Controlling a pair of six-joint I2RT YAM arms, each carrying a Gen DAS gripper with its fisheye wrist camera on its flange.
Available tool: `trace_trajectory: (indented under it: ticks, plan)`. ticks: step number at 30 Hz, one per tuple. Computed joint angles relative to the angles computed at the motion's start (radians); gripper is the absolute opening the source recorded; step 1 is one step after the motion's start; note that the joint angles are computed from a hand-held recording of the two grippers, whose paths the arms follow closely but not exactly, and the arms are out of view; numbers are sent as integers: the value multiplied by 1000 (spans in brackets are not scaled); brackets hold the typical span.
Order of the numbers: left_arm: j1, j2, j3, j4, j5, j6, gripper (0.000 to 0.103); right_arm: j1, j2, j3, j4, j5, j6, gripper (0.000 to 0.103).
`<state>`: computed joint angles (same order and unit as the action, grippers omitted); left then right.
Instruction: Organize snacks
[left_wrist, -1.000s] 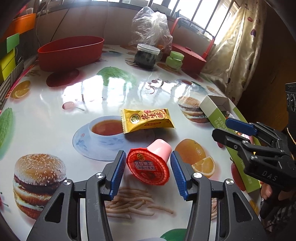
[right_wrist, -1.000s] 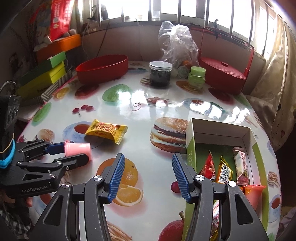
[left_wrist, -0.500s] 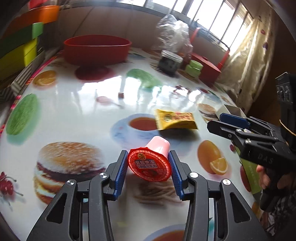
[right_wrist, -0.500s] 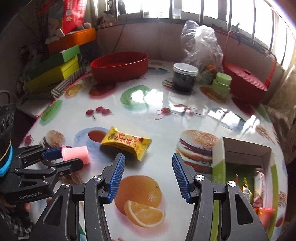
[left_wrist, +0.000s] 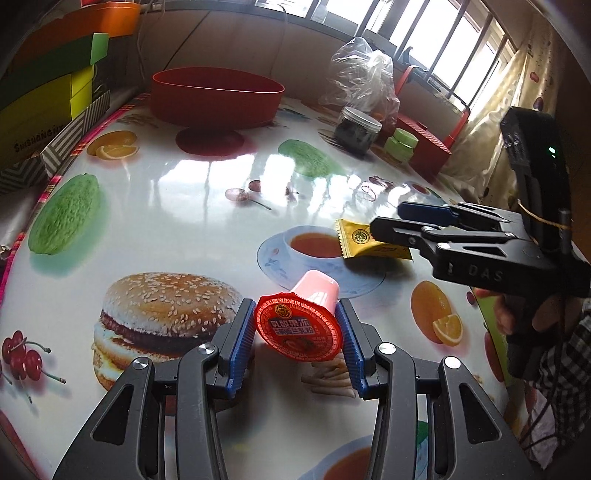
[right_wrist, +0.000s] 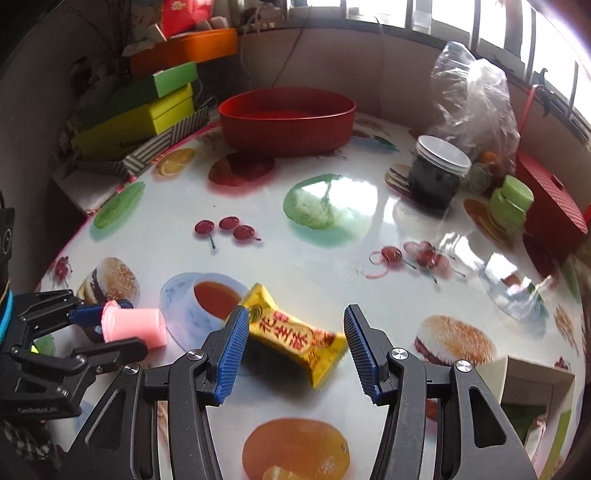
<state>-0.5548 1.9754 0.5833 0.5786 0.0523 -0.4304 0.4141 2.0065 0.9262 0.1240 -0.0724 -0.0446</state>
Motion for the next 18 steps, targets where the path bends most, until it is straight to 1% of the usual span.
trace_trajectory:
  ticks: [4, 9, 14, 18]
  plan:
    - [0, 2, 0, 3, 5, -2, 45, -26, 40, 52, -42, -93, -9, 53]
    - [3, 3, -4, 14, 12, -4, 45, -31, 48, 59, -74, -129, -18, 53]
    - [2, 5, -2, 15, 10, -4, 45, -7, 48, 44, -83, -107, -35, 53]
    - [5, 4, -1, 12, 12, -1, 45, -3, 66, 47, -71, -69, -9, 53]
